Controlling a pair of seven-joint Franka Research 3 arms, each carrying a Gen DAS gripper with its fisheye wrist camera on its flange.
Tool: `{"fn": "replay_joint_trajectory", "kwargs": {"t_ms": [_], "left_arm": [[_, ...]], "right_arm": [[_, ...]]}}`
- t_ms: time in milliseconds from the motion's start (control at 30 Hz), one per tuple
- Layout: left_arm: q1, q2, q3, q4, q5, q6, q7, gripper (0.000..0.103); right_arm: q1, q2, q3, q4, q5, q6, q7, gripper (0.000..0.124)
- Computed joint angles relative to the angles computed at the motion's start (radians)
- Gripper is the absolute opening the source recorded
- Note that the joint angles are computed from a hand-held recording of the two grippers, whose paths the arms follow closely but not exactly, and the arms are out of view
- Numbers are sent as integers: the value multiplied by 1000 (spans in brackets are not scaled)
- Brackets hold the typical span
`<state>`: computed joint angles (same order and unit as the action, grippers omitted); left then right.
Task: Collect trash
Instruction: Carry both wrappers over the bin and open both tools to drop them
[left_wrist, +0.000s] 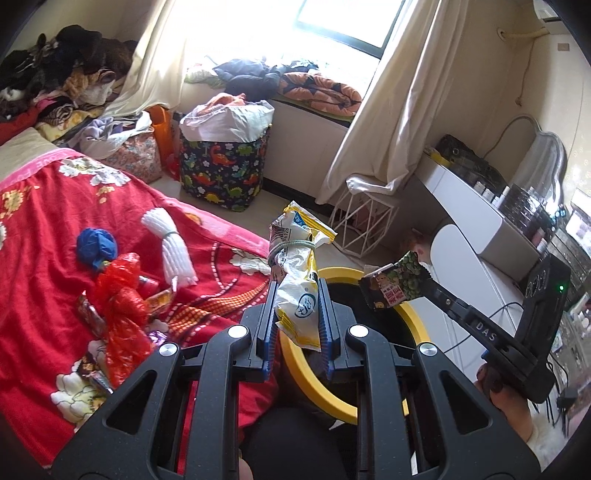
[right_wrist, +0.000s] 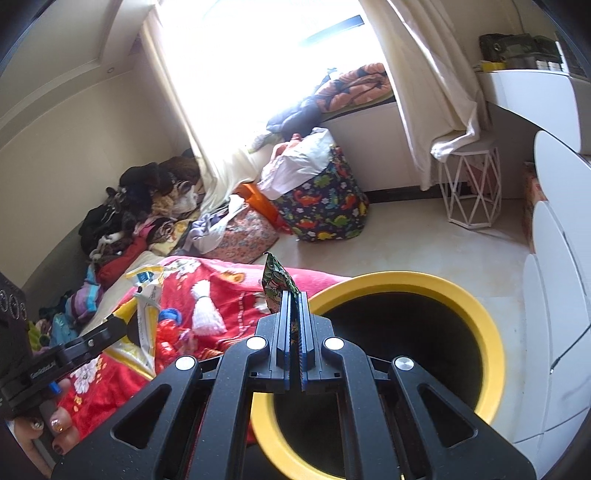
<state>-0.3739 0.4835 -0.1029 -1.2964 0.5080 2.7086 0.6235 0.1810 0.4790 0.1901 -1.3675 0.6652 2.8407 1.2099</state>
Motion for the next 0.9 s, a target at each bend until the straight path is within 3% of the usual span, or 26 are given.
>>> {"fn": "replay_joint_trajectory", "kwargs": {"t_ms": [433,900], "left_arm": [[-29,164,-45,229,-109,-96,187,14],[-98,377,-47,559,-222,-253,356,14]], "right_arm": [[-1,-13,-61,-56,-76,39,140,4],[-25,-13,-85,-81,-130,31,247,4]]}}
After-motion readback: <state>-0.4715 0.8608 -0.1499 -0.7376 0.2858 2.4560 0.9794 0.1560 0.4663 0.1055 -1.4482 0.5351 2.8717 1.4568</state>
